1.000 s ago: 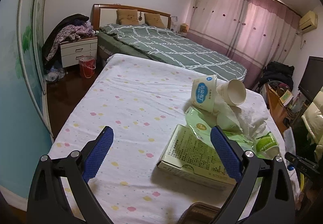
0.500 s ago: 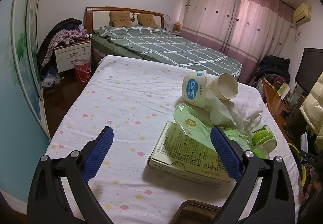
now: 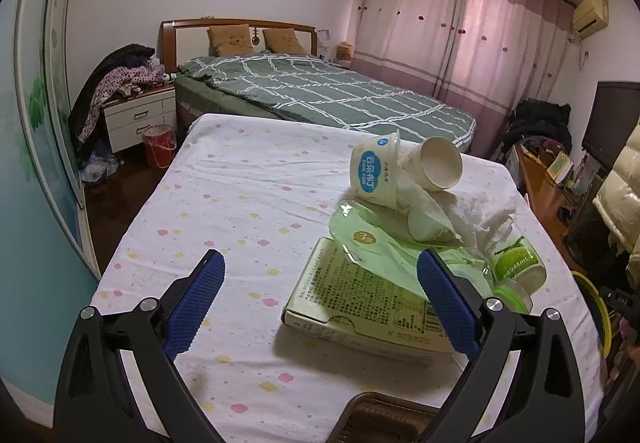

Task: Collect trash
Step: 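Grasp the clear jar with green lid with the left tool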

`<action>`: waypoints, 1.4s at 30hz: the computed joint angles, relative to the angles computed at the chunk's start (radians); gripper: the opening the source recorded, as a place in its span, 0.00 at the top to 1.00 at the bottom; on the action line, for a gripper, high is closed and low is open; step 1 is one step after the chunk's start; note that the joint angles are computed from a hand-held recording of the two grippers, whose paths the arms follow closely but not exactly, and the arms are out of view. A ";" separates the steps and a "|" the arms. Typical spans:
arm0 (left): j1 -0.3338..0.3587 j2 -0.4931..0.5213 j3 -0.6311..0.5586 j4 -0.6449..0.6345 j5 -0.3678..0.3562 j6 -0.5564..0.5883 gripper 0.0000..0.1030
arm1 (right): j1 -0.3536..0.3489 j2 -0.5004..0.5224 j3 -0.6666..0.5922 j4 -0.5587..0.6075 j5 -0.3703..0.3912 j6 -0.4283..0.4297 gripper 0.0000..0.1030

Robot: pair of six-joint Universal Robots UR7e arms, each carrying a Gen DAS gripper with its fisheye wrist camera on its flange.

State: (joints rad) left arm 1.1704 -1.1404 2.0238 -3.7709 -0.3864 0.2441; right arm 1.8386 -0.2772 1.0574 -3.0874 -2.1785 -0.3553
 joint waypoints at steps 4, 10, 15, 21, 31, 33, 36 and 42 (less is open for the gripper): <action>-0.011 0.015 -0.010 0.054 0.022 -0.003 0.07 | 0.002 0.004 -0.002 -0.014 -0.007 -0.014 0.66; -0.038 0.026 -0.008 0.204 0.078 -0.086 0.07 | 0.001 -0.003 0.009 -0.018 0.005 -0.017 0.61; -0.048 0.015 0.000 0.414 0.105 -0.239 0.07 | 0.000 -0.013 0.022 -0.020 0.027 -0.011 0.58; -0.072 0.002 0.021 0.551 0.089 -0.353 0.07 | -0.006 -0.024 0.033 -0.005 0.056 0.009 0.58; -0.077 0.025 -0.010 0.693 0.059 -0.450 0.07 | -0.015 -0.037 0.045 0.007 0.107 0.021 0.57; -0.077 0.027 -0.015 0.707 0.032 -0.459 0.07 | -0.017 -0.039 0.046 0.013 0.116 0.022 0.57; -0.078 0.045 -0.032 0.718 -0.007 -0.462 0.07 | -0.021 -0.042 0.047 0.019 0.129 0.025 0.57; -0.076 0.091 -0.079 0.721 -0.062 -0.490 0.07 | -0.025 -0.049 0.055 0.026 0.154 0.031 0.57</action>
